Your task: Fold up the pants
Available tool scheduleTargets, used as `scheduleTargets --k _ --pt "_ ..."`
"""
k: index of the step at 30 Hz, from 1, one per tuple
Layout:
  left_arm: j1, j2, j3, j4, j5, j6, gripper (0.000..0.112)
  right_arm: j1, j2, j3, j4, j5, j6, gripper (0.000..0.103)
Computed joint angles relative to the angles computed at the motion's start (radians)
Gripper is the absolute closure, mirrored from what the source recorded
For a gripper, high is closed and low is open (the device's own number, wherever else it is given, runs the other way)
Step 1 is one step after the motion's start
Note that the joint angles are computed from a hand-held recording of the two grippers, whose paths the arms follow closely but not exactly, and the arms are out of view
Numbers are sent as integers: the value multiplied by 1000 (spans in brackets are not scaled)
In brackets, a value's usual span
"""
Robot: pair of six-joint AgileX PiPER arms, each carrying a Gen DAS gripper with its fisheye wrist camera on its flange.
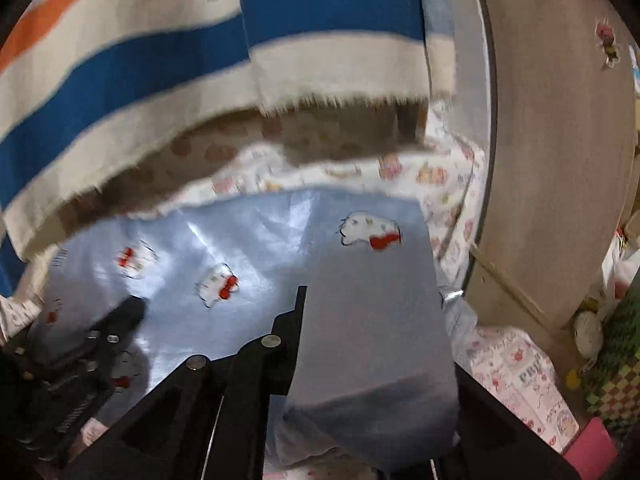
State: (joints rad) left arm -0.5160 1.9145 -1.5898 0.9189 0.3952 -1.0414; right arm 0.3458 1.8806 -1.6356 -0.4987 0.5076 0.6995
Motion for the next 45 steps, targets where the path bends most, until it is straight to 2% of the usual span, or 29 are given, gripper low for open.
scheduleTargets --k 1,2,4,6,7,8,10,13,15,19,23,26,28,32,34,36,38,40,43,45 --pt "5 -5 8 11 9 -9 31 -3 0 5 -12 5 16 69" --pt "10 -12 16 15 16 -16 28 -8 2 9 -26 6 38 56" --pt "35 -35 50 -17 3 2 25 -22 -2 17 -3 -2 25 46" --pt "57 -53 79 -31 1 5 24 -39 -4 21 27 -6 12 42" --pt "67 -55 81 -43 4 12 23 -43 -5 24 16 -5 34 36" --pt "83 -63 95 -61 -8 22 23 -42 -6 31 -33 -1 87 27" --pt "113 -77 114 -113 -31 51 23 -30 -3 28 -144 35 182 20" --pt "159 -107 150 -193 -74 98 23 -16 11 13 -292 107 292 19" --pt "164 -133 183 -131 -81 50 23 -19 9 11 -336 139 339 19" --pt "132 -214 288 243 -45 -260 23 -37 -47 71 -422 120 479 19" --pt "86 -343 439 601 31 -573 23 -69 -165 201 -472 -11 625 19" --pt "64 -440 513 710 83 -660 23 -45 -250 268 -516 -68 638 19" --pt "59 -515 555 723 92 -668 23 5 -312 319 -643 -74 723 18" --pt "51 -664 620 668 113 -613 20 129 -392 346 -741 -9 801 13" --pt "29 -736 654 661 154 -581 17 188 -424 357 -782 10 838 11" --pt "-9 -826 697 644 208 -540 15 262 -449 368 -855 40 896 0" --pt "-53 -898 735 655 265 -522 10 326 -463 381 -936 65 963 1" --pt "-90 -958 762 647 305 -483 10 384 -463 376 -955 60 961 1" --pt "-101 -1024 801 623 293 -449 10 475 -444 374 -997 100 981 1" --pt "-95 -1064 837 642 282 -476 10 525 -426 391 -1081 135 1065 1"
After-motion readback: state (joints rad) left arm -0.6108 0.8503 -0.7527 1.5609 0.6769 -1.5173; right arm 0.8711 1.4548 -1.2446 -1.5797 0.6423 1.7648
